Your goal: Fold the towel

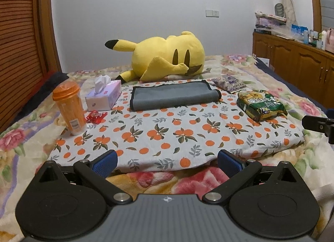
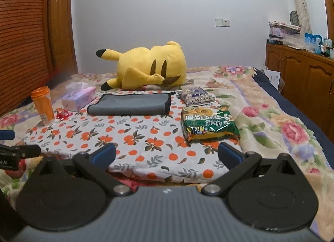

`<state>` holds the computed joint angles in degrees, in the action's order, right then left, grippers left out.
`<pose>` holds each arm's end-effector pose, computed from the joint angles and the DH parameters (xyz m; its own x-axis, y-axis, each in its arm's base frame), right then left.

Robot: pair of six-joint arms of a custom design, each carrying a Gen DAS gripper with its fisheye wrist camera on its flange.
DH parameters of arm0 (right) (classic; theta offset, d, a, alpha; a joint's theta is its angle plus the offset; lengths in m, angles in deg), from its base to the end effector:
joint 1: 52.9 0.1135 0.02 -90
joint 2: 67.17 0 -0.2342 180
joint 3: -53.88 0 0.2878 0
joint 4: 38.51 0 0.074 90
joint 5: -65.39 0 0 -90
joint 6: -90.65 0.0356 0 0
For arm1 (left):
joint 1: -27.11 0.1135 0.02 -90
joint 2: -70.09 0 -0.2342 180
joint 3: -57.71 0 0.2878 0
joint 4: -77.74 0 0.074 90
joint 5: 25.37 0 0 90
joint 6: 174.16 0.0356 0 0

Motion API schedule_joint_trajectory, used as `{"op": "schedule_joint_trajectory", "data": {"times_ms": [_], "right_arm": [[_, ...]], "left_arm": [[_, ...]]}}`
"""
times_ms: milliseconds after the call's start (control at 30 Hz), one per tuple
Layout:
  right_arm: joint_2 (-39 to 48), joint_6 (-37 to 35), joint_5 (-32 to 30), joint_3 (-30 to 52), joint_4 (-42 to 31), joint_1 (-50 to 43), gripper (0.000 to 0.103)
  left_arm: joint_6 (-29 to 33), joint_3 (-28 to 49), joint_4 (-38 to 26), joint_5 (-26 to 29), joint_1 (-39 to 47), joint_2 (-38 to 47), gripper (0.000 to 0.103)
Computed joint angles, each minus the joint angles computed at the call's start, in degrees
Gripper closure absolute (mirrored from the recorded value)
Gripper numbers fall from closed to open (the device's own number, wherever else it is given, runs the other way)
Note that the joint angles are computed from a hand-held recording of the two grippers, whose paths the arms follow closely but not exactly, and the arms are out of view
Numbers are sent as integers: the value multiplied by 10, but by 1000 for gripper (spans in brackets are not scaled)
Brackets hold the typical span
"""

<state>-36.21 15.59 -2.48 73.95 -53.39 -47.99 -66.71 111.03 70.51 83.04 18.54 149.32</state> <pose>0.1985 0.0036 0.1331 -0.3518 0.2095 -0.9123 0.3616 0.9294 0.0739 0.3200 -0.0596 0.1589 -0.3949 0.3472 -0.8506 0.5464 0.8330 0.0864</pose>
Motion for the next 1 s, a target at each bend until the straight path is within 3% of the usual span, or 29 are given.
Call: {"op": "schedule_joint_trajectory", "data": {"times_ms": [1000], "right_arm": [[-97, -1, 19, -34, -1, -2, 0]], "left_arm": [[-21, -17, 38, 6, -4, -31, 0]]}}
